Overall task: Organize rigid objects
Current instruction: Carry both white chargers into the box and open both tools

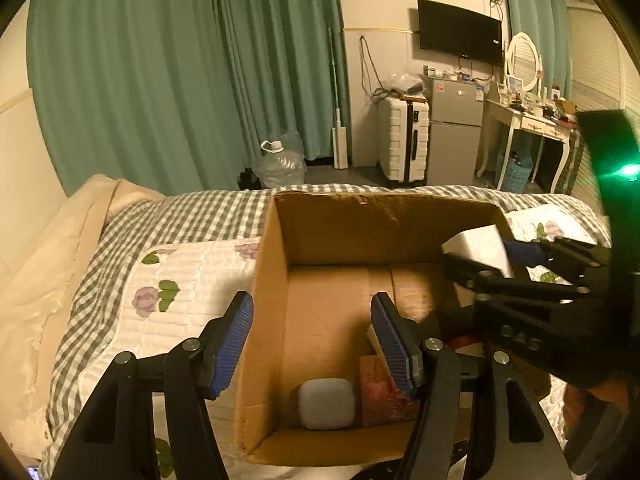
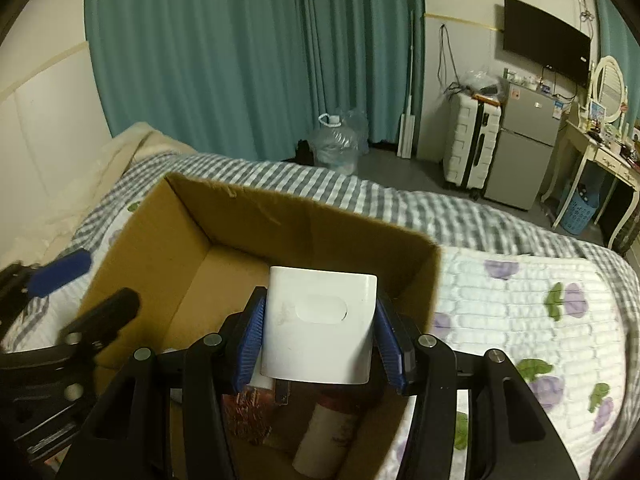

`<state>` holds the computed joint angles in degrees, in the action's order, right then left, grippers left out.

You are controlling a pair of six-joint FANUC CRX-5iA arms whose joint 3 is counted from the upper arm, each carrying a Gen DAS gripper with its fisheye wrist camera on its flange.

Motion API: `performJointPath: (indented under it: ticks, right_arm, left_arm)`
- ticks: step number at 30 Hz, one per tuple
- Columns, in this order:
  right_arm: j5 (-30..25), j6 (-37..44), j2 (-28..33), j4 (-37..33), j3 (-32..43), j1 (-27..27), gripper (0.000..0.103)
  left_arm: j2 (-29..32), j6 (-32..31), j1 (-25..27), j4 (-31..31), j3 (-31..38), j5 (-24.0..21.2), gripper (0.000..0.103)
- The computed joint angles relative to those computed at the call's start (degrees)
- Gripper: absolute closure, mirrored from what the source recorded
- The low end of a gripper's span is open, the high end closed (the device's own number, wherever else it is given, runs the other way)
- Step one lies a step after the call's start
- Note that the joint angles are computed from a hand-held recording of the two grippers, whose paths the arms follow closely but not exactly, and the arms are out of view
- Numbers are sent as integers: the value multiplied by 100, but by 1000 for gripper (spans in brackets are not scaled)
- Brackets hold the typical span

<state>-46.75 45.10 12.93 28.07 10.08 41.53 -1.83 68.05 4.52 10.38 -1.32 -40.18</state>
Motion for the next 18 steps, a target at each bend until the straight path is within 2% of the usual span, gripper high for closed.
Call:
performJointPath:
  ticks: [2,4,5,10,12,15,18]
  right_arm:
    - [-31,-29,61,-13,45,16,50]
    - [-28,-307,8,299,-83,86,36]
    - [-20,-463,-66,497,-180,129,33]
    - [-250,-796,-395,965,-325,313,27]
    - [-353,-938,-582,1160,-421,419,21]
    - [-616,-1087,-908,1496,-579,666,16]
    - [-882,-1114,-1157,1659,-680,924,16]
  left_arm:
    - [-38,-18,50,47,-39,-5,39]
    - [-86,-50,95,147,-77,-24,39]
    - [-129,-82,123,226,-93,-56,39]
    - [-456,-196,176,391,-185,-134,39]
    - [-675,-278,218,476,-239,-169,39]
    - [-963,-419,338,675,-338,-210,39]
    - [-1255,-626,496,933,-470,-305,37]
